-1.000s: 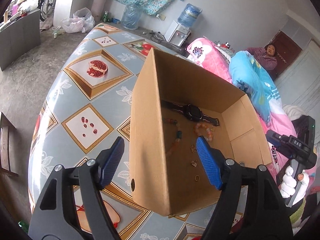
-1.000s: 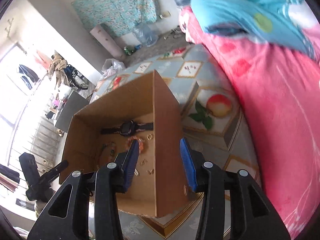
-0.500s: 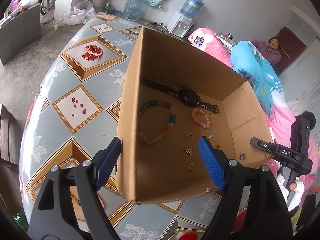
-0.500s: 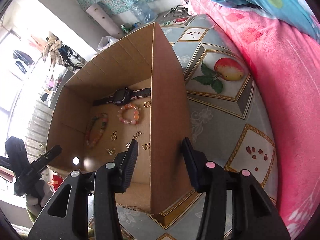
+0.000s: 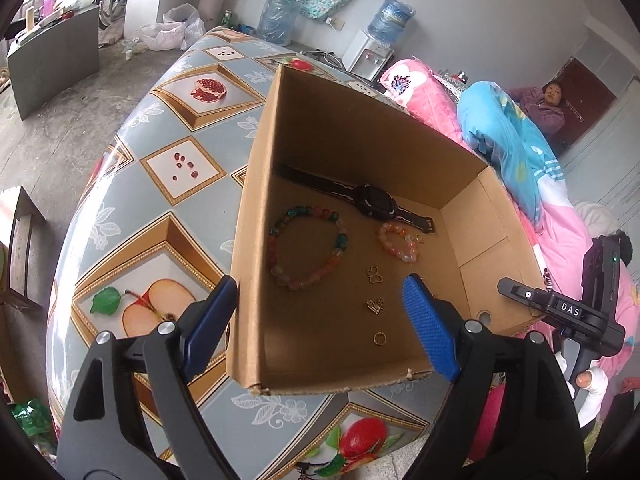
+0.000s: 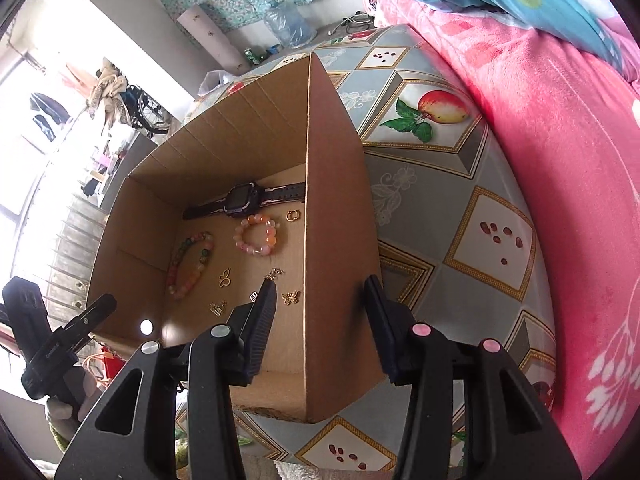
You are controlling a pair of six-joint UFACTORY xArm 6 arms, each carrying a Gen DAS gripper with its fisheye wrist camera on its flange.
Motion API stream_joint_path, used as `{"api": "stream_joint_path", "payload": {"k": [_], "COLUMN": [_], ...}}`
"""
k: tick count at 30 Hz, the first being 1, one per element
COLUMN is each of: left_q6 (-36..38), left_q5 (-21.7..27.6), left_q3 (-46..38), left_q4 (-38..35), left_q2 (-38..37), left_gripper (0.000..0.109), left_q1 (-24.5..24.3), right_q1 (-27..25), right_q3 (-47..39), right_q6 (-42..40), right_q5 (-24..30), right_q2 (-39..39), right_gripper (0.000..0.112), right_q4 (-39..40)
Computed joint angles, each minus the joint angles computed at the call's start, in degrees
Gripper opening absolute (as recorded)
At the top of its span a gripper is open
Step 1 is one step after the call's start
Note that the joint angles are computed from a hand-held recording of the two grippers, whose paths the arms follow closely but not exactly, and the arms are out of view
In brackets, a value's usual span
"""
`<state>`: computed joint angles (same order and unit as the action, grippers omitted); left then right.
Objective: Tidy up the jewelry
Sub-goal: 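Withdraw both grippers up and out of the box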
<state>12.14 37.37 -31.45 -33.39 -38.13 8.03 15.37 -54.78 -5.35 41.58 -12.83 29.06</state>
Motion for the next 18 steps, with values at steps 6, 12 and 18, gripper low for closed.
{"api": "stream_joint_path", "payload": {"k": [6,12,18], "left_q6": [-1.53,-3.56,-5.15], "left_q5": [1.63,2.32,1.57], "left_q3": [3.34,5.05,5.9], "left_q4": [0.17,1.49,2.27], "left_q2": [-5.46,-7.92,-8.55], "left_gripper": [0.08,0.08,0.082], "left_q1": [1.39,0.85,-0.6], "right_q1": [0.51,0.22,-0.35], "right_q3": [1.93,3.5,5.14], "right_q6": [-1.55,-2.54,-3.83], "right_q5": [-0.03,-0.1,-1.19], "right_q2": [-2.07,-3.27,-4.59], "right_gripper": [0.046,0.046,0.046], "right_q4": [1.62,2.36,3.74]}}
